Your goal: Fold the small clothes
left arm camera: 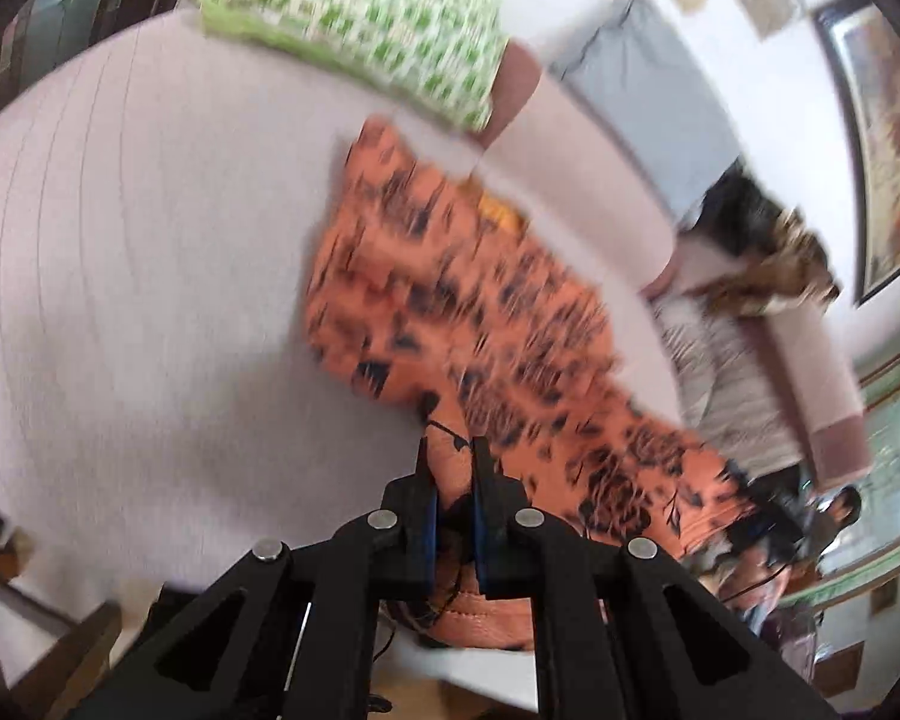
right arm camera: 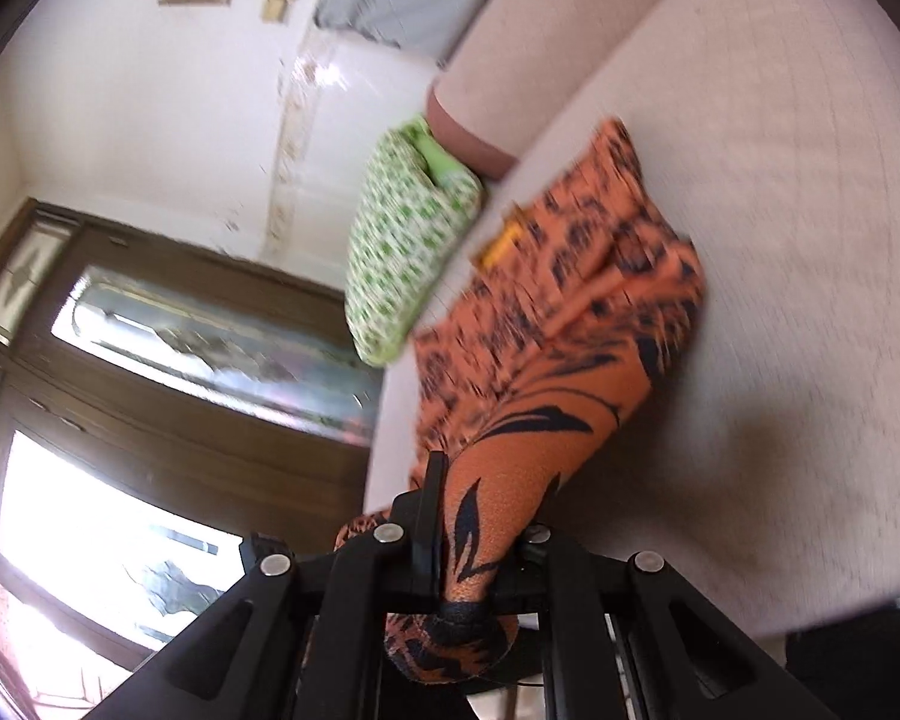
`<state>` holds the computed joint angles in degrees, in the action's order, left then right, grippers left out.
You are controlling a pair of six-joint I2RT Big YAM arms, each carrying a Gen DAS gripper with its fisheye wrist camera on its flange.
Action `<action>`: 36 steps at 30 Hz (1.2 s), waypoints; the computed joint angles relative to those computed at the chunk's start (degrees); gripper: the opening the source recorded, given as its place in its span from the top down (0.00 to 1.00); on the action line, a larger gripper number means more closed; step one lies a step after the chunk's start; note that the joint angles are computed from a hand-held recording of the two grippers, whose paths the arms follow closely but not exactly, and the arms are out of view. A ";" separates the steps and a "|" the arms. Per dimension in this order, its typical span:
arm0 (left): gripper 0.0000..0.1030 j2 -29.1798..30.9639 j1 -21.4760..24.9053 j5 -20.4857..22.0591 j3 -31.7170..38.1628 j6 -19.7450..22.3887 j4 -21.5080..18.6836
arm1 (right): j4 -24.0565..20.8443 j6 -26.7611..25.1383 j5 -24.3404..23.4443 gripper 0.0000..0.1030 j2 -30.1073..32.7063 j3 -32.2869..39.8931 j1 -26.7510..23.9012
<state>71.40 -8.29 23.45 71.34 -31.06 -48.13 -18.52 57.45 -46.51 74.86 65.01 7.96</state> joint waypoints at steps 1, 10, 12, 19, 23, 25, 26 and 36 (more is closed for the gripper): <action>0.92 0.52 -0.27 -0.94 1.02 -0.25 0.53 | 0.89 0.50 -0.15 0.91 0.48 0.63 -0.62; 0.92 13.91 2.34 -2.27 17.21 -1.08 -0.06 | 2.60 4.24 2.27 0.91 12.36 14.09 -2.43; 0.92 18.80 2.41 -2.96 22.82 -0.67 -1.75 | 0.03 3.29 3.42 0.91 16.60 19.28 -2.69; 0.92 38.32 3.05 -4.21 43.22 -0.89 -7.80 | -8.30 2.82 6.97 0.91 34.87 39.19 -2.77; 0.92 48.93 3.87 -5.32 54.74 -1.93 -11.21 | -12.25 4.38 6.47 0.91 46.34 51.41 -2.71; 0.91 53.68 4.28 -5.69 59.96 -3.91 -12.41 | -13.78 6.97 5.12 0.88 51.84 57.42 -2.82; 0.91 54.97 4.45 -5.23 61.14 -5.02 -12.35 | -14.66 9.05 3.87 0.88 54.72 60.48 -2.92; 0.31 37.38 1.52 -23.81 33.92 -12.14 17.44 | 0.13 14.89 0.92 0.77 52.85 53.26 -3.86</action>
